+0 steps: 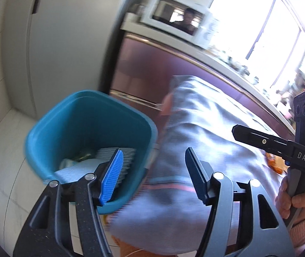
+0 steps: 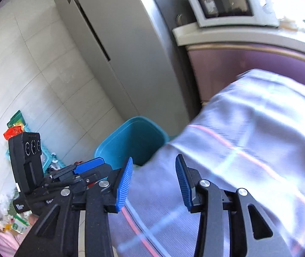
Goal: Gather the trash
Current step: 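Move both open grippers back over the table, then grasp a gold snack wrapper with the left gripper while the right gripper grasps a white tissue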
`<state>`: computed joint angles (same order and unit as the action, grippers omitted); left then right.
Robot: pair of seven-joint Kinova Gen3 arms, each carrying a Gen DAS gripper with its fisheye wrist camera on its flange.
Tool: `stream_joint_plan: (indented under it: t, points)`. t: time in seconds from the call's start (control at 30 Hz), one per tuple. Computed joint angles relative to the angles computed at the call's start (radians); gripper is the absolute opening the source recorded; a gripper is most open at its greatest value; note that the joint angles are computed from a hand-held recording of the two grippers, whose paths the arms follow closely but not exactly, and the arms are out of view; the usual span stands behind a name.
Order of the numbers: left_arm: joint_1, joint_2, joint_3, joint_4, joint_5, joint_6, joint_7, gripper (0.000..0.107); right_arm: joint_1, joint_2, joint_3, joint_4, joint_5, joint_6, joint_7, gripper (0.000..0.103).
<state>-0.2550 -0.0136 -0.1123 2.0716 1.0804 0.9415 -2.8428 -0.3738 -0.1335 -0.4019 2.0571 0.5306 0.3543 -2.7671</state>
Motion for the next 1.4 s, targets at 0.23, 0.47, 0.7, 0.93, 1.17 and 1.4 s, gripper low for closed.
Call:
stream_joint_plan:
  t: [0.23,0.47,0.7,0.93,1.17,1.4]
  points:
    - [0.09,-0.039,0.053,0.001,0.01,0.037,-0.012,0.061,0.116,-0.239,-0.097,0.117,-0.044,0.116,-0.071,0.043]
    - [0.226,-0.058,0.122,-0.01,0.011,0.029,0.007,0.061,0.204,-0.499,-0.107,0.194,-0.185,0.278,-0.046,0.043]
    - [0.367,-0.045,0.197,-0.041,0.003,-0.014,0.048,0.061,0.258,-0.678,-0.023,0.256,-0.274,0.368,0.027,0.043]
    - [0.483,0.002,0.263,-0.104,-0.043,-0.07,0.125,0.061,0.277,-0.732,0.099,0.314,-0.331,0.349,0.135,0.043]
    - [0.56,0.06,0.311,-0.175,-0.128,-0.118,0.242,0.059,0.305,-0.772,0.152,0.357,-0.405,0.31,0.22,0.043]
    - [0.609,0.13,0.347,-0.255,-0.252,-0.141,0.397,0.059,0.345,-0.807,0.181,0.371,-0.472,0.308,0.305,0.043]
